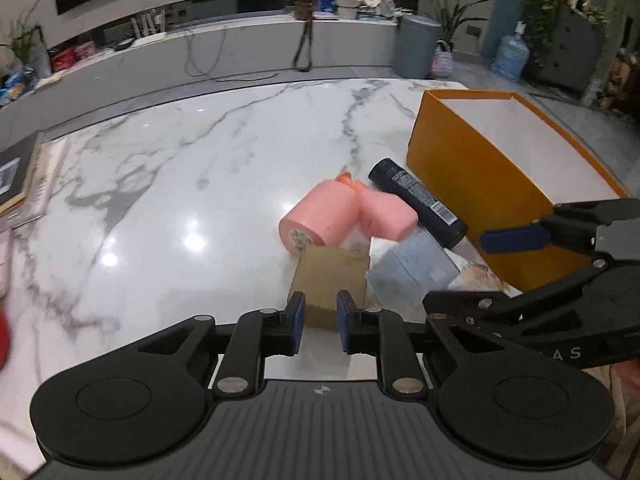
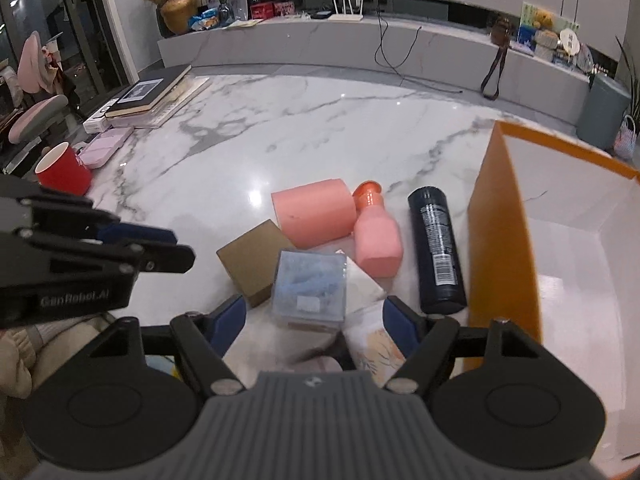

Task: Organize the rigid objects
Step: 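Grasp the brown cardboard cube with the left tool while the right tool grasps the clear plastic cube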

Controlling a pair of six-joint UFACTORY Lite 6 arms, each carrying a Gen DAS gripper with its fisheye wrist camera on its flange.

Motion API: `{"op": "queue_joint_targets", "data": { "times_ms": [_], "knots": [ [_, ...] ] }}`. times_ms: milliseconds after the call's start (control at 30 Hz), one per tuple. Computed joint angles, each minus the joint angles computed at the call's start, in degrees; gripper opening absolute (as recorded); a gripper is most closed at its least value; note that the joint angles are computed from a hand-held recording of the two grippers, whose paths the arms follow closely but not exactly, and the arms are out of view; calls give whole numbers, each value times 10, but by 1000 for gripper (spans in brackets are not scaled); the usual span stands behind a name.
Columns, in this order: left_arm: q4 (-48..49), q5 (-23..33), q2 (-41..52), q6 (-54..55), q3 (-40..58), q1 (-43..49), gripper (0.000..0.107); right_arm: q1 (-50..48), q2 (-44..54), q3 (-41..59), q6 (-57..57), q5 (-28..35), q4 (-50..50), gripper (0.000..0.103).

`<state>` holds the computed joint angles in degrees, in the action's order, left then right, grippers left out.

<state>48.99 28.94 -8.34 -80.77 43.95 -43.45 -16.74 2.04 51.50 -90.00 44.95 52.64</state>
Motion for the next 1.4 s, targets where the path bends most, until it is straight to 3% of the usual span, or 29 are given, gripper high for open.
{"op": "queue_joint_targets", "data": {
  "times_ms": [167, 267, 300, 467, 600, 867, 1133, 1300, 1400],
  "knots": [
    [49, -93, 2, -1, -44, 52, 42, 25, 48, 31, 51, -4, -33, 75],
    [39, -133, 12, 36, -56, 77, 65, 32, 70, 43, 68, -8, -40, 56],
    [31, -145, 18, 54, -56, 84, 69, 36, 79, 49, 77, -10, -43, 53],
    [95, -178, 55, 11, -47, 99, 76, 29, 96, 68, 88, -2, -41, 52],
    [69, -192, 93, 30, -18, 106, 81, 28, 97, 74, 79, -6, -34, 53],
    [35, -166, 168, 78, 42, 106, 80, 33, 123, 101, 101, 2, -44, 59],
    [10, -175, 195, 78, 59, 125, 72, 46, 147, 122, 118, 7, -42, 59],
    [-78, -110, 194, 158, 80, 115, 68, 50, 144, 117, 115, 6, -41, 58],
    [-30, -107, 206, 97, 84, 109, 69, 51, 142, 111, 111, 2, -38, 58]
  ]
}}
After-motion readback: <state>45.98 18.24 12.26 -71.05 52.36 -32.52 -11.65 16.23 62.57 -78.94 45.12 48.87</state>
